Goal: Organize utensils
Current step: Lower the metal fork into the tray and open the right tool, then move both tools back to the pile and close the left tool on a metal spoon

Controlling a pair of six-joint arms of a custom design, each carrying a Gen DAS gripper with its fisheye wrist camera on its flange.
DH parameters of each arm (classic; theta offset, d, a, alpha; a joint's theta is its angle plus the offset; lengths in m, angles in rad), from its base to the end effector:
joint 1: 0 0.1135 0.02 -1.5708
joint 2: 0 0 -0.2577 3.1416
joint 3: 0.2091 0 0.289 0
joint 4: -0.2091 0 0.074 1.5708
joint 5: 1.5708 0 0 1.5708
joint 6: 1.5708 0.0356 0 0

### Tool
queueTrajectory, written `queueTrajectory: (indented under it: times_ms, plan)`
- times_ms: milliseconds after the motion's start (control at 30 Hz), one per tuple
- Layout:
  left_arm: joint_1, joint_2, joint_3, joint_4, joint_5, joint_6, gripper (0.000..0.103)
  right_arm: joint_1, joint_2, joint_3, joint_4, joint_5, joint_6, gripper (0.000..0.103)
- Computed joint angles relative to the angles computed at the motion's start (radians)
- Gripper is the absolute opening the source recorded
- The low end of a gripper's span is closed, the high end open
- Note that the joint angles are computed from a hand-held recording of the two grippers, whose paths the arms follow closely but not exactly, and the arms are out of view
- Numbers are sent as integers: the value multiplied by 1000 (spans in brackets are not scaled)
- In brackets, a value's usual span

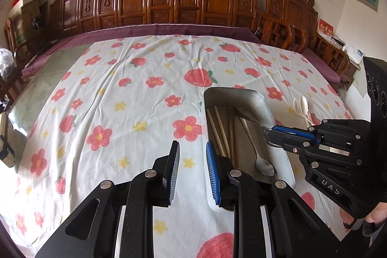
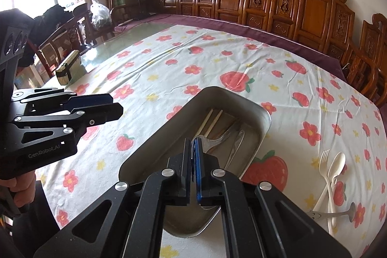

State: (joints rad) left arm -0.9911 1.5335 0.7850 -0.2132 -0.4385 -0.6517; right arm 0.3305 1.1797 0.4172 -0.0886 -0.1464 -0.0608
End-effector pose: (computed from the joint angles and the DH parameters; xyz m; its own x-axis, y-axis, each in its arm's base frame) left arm 0.1875 -0.2587 0.1355 -0.7359 0.1215 -0.6661 0.2240 0.9721 -0.0702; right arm 0.2250 0.0827 0.1177 -0.6850 -0.2985 -0.6646 -0.4544 0.8881 0.0694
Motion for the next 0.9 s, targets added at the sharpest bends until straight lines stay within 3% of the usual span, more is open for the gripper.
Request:
queueTrajectory:
  times_ms: [100, 233, 500, 633, 700, 900]
  plan:
    - [-9, -5, -5, -5, -4, -4, 21, 0, 8, -1, -7, -14, 6, 8]
    - [-31, -7, -7, -14, -15, -16, 21, -14, -61, -31, -24, -50, 6, 38]
    - [-86, 10, 23, -22, -28, -36, 34, -181, -353, -105, -217, -124, -113, 39]
    - [-112, 41, 60, -17, -22, -40, 36, -441, -427, -137, -329, -222, -281, 39]
    - [-136, 67, 85, -6, -25, -39, 46, -613, -421, -142, -373, -289, -387, 39]
    - [-198, 195, 218, 4, -9, -17, 47, -1078, -199, -94, -391, -427, -703, 39]
